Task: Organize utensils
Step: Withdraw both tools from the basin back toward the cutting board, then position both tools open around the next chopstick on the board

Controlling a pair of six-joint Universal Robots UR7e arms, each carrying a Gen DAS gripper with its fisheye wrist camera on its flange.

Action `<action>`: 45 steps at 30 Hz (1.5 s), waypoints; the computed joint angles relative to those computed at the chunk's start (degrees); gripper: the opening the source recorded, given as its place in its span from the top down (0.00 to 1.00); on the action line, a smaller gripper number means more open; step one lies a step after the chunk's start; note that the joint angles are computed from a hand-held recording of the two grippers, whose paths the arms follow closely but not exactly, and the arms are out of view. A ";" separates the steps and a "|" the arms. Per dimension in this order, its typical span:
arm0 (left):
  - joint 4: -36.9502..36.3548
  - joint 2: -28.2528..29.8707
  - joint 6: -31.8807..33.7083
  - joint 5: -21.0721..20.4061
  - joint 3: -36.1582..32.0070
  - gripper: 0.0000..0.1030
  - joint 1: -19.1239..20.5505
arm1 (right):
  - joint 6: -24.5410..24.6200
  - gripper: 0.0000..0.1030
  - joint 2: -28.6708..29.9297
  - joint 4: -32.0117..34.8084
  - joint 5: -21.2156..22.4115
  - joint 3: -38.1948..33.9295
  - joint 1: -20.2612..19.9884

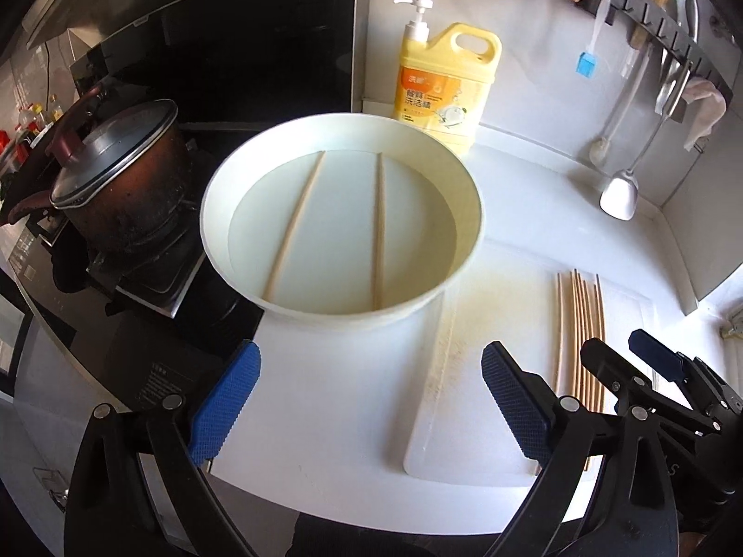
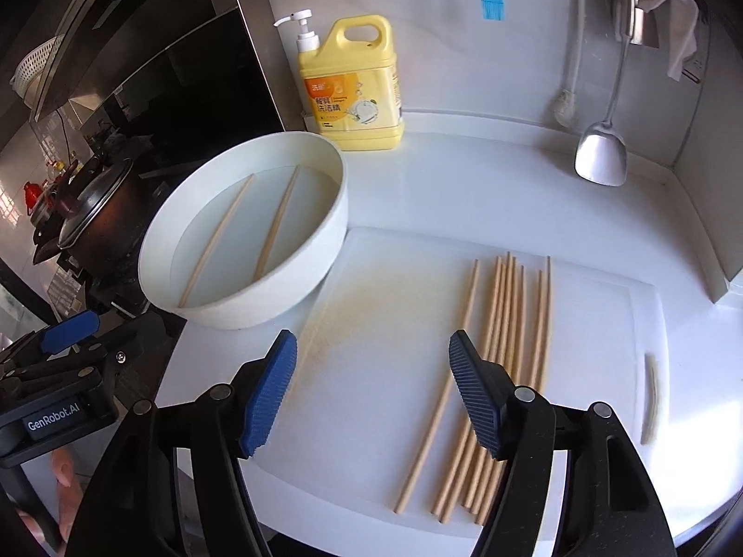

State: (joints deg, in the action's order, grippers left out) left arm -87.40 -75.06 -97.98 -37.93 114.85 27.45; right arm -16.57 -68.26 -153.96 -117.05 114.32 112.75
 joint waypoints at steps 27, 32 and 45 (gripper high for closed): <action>-31.27 12.14 31.34 1.17 2.34 0.07 2.32 | 3.67 0.37 -7.41 -15.22 -11.61 10.60 -7.64; -36.88 14.45 35.06 0.30 1.99 0.07 4.00 | 3.51 0.37 -5.57 -16.11 -12.23 9.97 -9.16; -42.09 18.92 31.74 3.79 2.19 0.07 5.31 | -5.40 0.37 -0.99 -22.88 -7.33 8.64 -13.58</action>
